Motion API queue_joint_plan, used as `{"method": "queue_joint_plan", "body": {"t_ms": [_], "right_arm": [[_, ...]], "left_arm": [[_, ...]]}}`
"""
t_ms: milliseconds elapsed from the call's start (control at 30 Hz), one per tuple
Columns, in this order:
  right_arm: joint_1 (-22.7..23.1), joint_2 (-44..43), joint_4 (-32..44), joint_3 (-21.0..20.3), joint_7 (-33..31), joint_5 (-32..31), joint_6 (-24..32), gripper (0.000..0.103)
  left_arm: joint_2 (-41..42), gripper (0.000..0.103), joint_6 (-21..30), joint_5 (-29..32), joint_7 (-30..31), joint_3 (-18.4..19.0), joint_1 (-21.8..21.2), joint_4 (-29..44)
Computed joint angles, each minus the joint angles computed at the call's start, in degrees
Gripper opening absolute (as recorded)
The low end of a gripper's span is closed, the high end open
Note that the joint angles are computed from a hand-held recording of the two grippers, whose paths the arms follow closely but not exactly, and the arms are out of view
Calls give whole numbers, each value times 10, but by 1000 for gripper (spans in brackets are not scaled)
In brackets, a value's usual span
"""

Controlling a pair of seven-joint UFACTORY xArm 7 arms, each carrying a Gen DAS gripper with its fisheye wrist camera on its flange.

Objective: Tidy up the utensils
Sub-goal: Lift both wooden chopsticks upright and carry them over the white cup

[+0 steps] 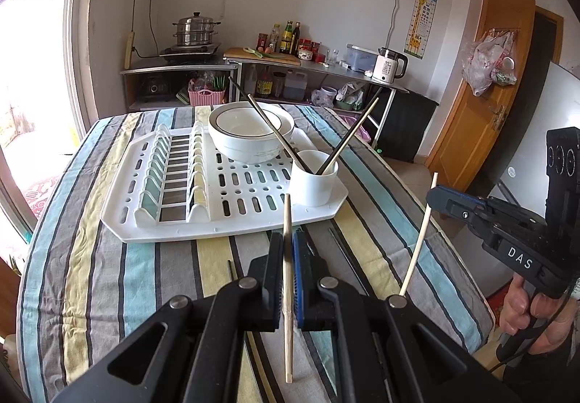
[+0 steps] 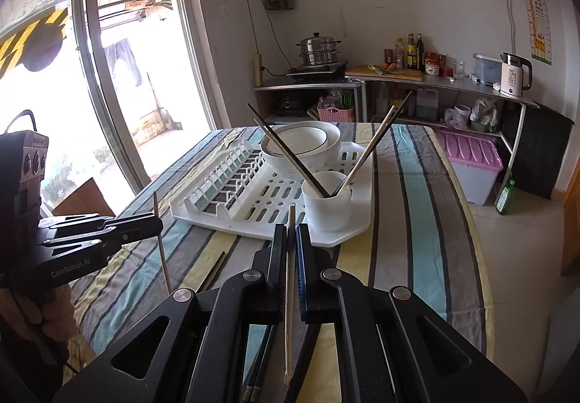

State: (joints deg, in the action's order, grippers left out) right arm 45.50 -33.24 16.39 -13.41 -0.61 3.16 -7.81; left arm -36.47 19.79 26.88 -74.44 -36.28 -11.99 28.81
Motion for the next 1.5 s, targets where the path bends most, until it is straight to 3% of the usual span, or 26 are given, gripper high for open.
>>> {"method": "queue_joint_plan", "body": {"t_ms": [200,433,600,833,1067,1267,1433,1500], "right_arm": [[-12,-36,-24,6,2,-5,-3,5],[-22,-56,-22,14,4,-8,-8,5],[-27,-42,2,15,5,-14,-19,5],[-2,7,57,-20,4,-32,-38,5],[57,68,126,-96,17,-63,-62,5],[115,117,185,-170,53,-103,-75,5],[188,153,226,-255,97,-148,-80,5],[237,164,240,-309,116,-172,-84,5]], "left_arm": [[-29,6,10,-5,-6,-9,-18,-7],[-36,6,15,-2,5,-10,-10,5],[-23,6,11,5,23,-6,8,27],[22,6,-7,28,55,1,49,78],[81,6,-31,65,70,3,98,142],[137,6,-49,121,45,-7,142,200],[194,6,-52,187,2,-3,154,245],[215,5,-51,215,-13,0,154,258]]}}
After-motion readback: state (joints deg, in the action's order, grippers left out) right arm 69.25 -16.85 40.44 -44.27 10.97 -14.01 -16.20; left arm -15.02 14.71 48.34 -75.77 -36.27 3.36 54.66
